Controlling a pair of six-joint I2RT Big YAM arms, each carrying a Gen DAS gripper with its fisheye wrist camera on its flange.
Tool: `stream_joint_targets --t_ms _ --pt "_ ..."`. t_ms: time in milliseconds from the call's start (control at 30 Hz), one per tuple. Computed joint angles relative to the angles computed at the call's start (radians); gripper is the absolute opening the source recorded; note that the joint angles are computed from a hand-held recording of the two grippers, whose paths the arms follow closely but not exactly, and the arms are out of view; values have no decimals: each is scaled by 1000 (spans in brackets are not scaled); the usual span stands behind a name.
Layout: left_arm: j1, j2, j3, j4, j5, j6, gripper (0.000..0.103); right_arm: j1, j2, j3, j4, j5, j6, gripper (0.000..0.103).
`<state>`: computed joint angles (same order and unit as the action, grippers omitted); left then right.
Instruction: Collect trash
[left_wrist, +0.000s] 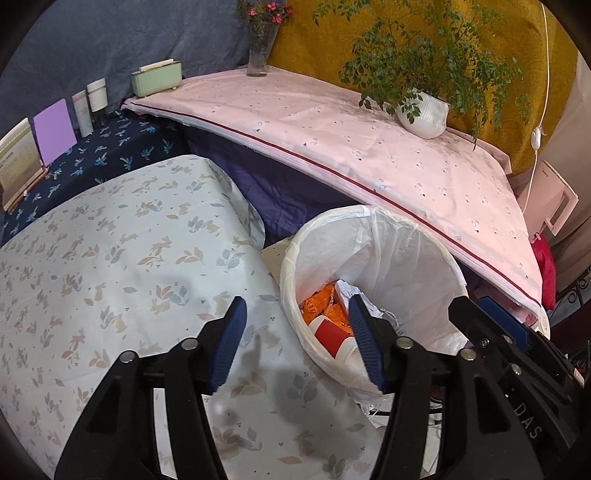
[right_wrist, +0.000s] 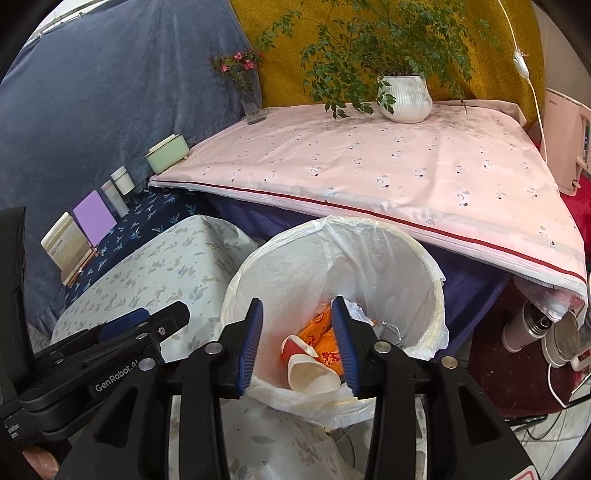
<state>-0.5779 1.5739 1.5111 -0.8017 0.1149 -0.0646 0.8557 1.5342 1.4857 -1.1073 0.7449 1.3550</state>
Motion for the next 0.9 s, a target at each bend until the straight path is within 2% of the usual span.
stream_joint_targets --t_ms 300,367,633,900 --pt "20 -58 -51 6 -10 8 62 44 27 66 -105 48 64 57" --pt "22 -73 -67 15 -19 7 67 54 36 82 -125 57 69 59" --pt "36 -127 -124 29 -45 20 73 95 71 146 -207 98 83 75" --pt "45 -167 -170 35 -70 21 81 123 107 199 -307 106 114 82"
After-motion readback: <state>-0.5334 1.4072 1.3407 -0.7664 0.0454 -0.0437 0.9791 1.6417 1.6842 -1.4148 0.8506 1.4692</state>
